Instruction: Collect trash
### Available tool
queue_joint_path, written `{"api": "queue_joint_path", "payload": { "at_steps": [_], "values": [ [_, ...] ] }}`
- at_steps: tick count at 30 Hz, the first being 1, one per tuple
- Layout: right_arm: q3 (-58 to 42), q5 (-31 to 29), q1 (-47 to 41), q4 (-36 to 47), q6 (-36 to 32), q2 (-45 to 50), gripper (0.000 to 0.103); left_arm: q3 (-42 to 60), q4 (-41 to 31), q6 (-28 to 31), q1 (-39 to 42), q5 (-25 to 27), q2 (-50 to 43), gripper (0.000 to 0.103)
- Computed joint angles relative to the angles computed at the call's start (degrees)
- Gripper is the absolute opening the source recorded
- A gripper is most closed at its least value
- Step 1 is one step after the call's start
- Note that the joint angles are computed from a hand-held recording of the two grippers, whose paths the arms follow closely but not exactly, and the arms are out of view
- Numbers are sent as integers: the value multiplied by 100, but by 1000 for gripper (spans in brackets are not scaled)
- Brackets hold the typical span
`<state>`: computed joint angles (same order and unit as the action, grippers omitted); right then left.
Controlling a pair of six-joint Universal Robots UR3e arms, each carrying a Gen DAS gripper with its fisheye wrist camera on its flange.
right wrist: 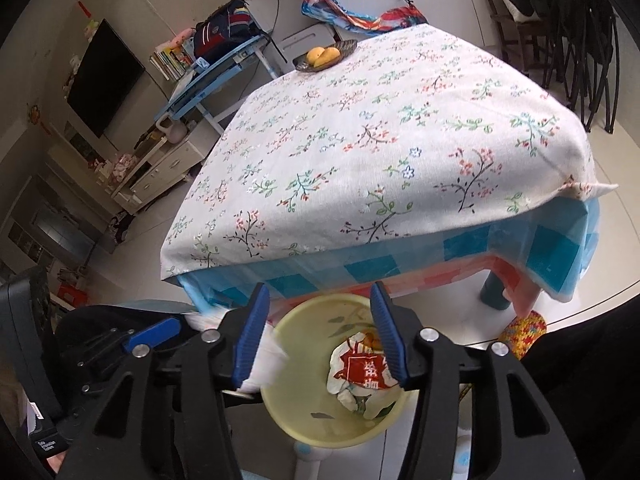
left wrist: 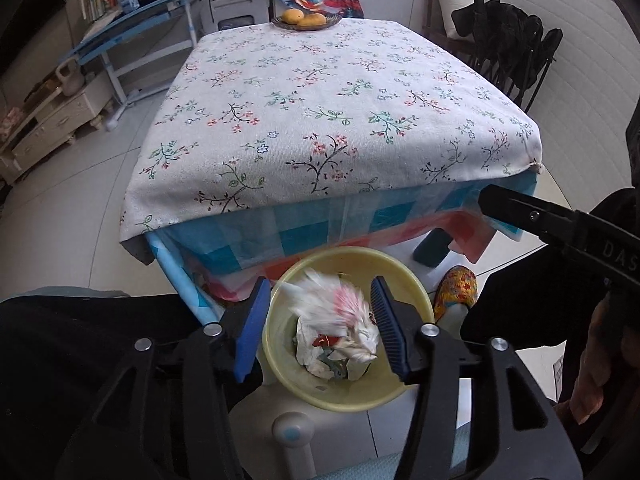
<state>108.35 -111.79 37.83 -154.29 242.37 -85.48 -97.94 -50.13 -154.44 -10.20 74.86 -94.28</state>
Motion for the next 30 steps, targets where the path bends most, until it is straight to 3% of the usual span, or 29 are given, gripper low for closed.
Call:
{"api": "queue_joint_path", "payload": {
  "at_steps": [6,10,19,30],
  "values": [
    [-166,-350,120,293,32,27,59,13,94,-129,99,-152,45,55],
    [-646,-990,387,902,29,181,65,-347,877,-358,189,-287,307,69],
    [-1810,-2652,1047,2386,183,684,78,-753,2449,-914,163,-292,577,84],
    [-2014,-3357,1205,2945,535,687,86,-762,3150,-1450,243,-335,626,90]
  ]
}}
